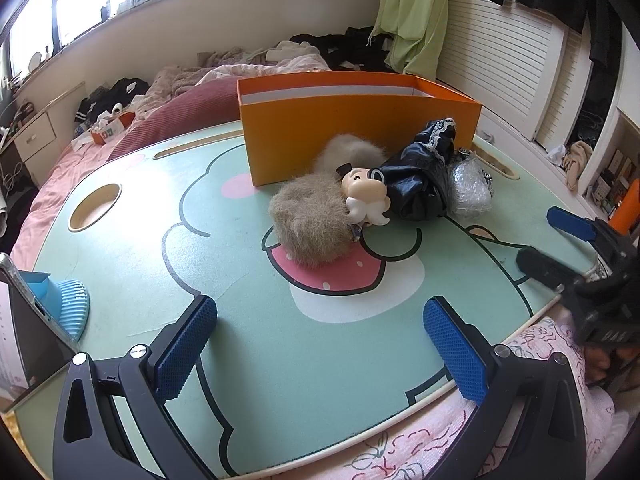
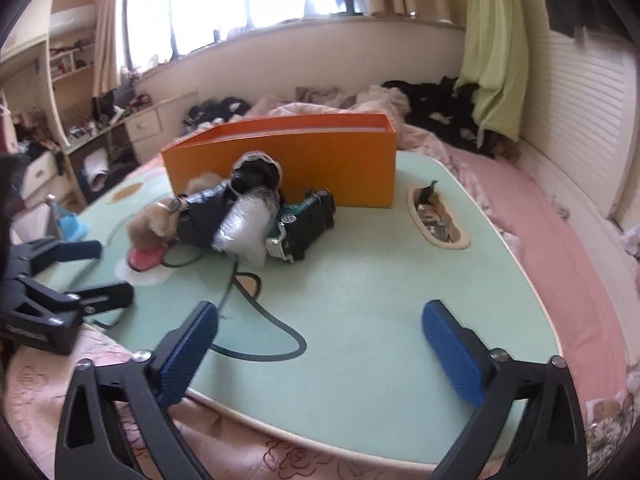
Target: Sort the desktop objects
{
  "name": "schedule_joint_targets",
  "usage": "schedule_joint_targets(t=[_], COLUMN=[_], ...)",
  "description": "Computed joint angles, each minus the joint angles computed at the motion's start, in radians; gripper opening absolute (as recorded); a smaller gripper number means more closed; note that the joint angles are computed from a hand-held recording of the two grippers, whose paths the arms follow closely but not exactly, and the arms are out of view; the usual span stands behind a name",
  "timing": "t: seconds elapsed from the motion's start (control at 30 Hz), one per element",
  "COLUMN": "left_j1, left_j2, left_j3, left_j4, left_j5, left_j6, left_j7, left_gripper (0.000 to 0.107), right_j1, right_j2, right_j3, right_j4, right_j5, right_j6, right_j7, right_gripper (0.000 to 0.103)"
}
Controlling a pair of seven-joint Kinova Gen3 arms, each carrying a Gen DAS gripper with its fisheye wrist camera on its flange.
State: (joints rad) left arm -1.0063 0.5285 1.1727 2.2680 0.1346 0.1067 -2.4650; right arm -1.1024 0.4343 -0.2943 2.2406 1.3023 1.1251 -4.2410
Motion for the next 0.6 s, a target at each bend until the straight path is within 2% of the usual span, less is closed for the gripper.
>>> schedule_joint_targets(t=[0.1, 0.33, 0.6], left_j1=[-0.002, -0.004, -0.006], left_j2=[0.002, 0.002, 0.002], left_j3=[-0.001, 0.0, 0.0], left_j4=[-0.005, -0.002, -0.002], left_j5=[-0.001, 0.003, 0.003], left_j6=[0.006, 0.003, 0.004], left_j7=[-0.003, -0.008, -0.008], left_gripper=[0.103, 0.103, 0.103], right_j1=[-0.032, -0.029, -0.026], right_j2=[0.048, 0.03, 0.043], right_j3=[0.012, 0.009, 0.017], right_j4=[-0.051, -0.015, -0.036], right_j5=[-0.037, -0.013, -0.028], right_j6=[0.063, 0.044, 0.055], right_j7=[0.034, 0.0, 0.017], right_gripper=[0.103, 0.103, 0.103])
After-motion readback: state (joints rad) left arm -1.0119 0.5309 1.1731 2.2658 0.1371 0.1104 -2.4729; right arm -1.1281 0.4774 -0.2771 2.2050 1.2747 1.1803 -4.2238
